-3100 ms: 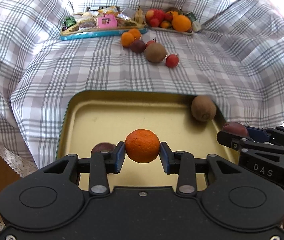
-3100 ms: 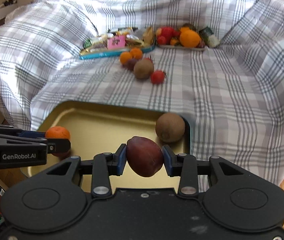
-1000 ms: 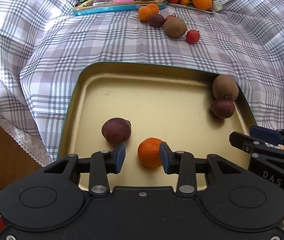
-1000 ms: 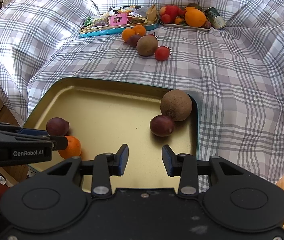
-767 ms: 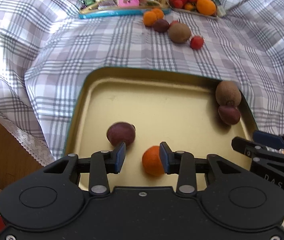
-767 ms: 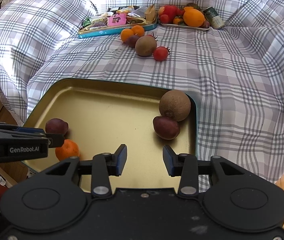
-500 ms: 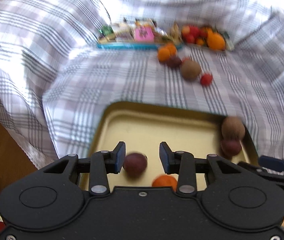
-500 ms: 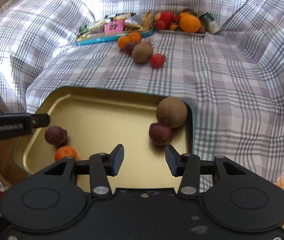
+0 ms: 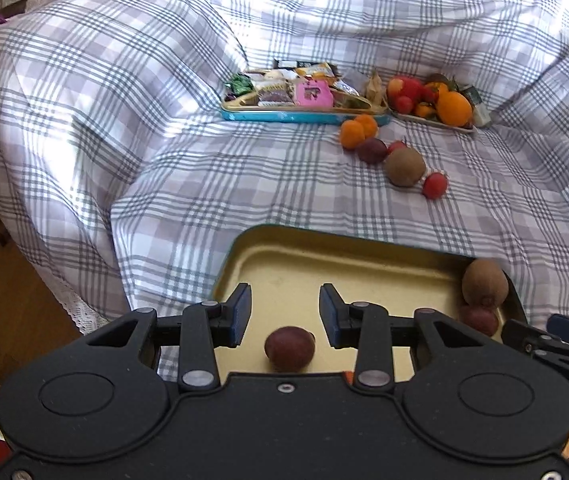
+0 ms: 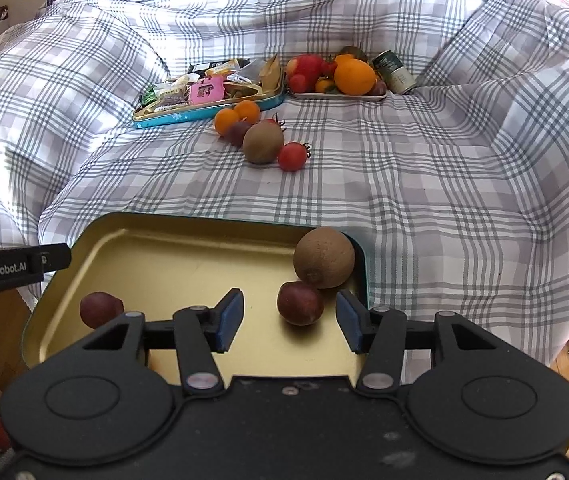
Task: Organize fruits
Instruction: 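Withdraw both open tools from the tray toward the loose fruits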
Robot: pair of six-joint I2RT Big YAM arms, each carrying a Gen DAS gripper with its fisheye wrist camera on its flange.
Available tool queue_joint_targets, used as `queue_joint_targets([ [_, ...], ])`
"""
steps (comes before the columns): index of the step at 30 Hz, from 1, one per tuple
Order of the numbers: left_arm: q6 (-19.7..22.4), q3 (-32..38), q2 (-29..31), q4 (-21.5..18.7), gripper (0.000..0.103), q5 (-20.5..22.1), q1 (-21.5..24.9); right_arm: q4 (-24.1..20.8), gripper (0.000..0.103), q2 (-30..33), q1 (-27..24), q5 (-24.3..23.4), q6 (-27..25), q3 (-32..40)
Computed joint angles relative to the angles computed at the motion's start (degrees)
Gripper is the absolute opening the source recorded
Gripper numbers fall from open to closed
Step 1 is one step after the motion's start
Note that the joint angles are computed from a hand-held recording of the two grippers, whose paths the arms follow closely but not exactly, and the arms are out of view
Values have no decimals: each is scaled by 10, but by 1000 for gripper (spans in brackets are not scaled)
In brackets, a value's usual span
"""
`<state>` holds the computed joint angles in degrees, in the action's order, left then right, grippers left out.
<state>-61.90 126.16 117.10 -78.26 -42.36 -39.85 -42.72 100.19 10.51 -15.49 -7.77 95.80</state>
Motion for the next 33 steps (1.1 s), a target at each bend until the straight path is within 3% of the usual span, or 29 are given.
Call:
queue_joint_targets([
  [4,2,-4,-2,7,46,-5,-3,-17,53,4,1,-9,-8,7],
  [12,-15,-18,-13,18,46,8,-4,-9,53,-11,5,4,-39,-5],
  [17,-32,-3,-8,-5,46,12,-6,-18,52,-19,5,0,-50,-7],
  [22,-21,11,-3,-18,46,-3,-13,-40,52,-17,2,-8,-53,7],
  [33,-48,36,2,-67,46,-43,-18,-36,52,-28,-1,32,-27,13],
])
